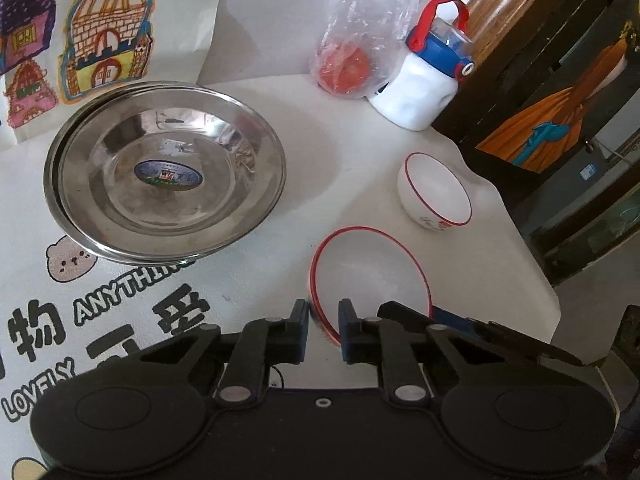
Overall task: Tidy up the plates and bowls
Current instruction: 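Close the left gripper on the white bowl rim while the right gripper closes too, then lift the white bowl with both grippers and carry it over the steel bowl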
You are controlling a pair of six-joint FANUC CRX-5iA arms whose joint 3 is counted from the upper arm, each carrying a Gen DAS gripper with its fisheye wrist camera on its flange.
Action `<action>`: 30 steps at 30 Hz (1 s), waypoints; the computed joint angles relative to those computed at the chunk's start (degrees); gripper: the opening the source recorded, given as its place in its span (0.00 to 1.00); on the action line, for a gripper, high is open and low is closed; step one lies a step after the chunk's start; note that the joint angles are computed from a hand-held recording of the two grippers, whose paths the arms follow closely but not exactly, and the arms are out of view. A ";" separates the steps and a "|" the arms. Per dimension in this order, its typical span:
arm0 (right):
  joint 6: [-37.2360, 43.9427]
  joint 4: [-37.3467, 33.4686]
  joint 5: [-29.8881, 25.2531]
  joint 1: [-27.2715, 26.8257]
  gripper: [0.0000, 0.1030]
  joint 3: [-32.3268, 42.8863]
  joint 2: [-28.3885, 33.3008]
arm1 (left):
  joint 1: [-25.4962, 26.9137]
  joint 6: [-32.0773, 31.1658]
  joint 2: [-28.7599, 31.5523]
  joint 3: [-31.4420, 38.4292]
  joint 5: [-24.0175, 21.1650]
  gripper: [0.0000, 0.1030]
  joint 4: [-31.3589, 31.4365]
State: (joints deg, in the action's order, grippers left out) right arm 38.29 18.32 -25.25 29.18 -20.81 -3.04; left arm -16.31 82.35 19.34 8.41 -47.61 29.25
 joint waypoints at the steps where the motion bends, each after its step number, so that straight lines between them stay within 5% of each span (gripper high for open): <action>1: -0.70 0.69 -0.32 0.18 0.27 0.00 0.09 | -0.07 0.14 -0.02 0.14 -0.05 0.16 -0.28; 8: 0.32 -2.67 -2.24 0.39 0.26 0.87 -0.47 | 0.00 -0.78 -0.84 -0.78 0.03 0.16 -0.20; 30: -19.14 19.59 -6.83 11.86 0.25 -6.50 -10.13 | 2.63 -9.32 -15.91 -15.13 3.76 0.16 6.63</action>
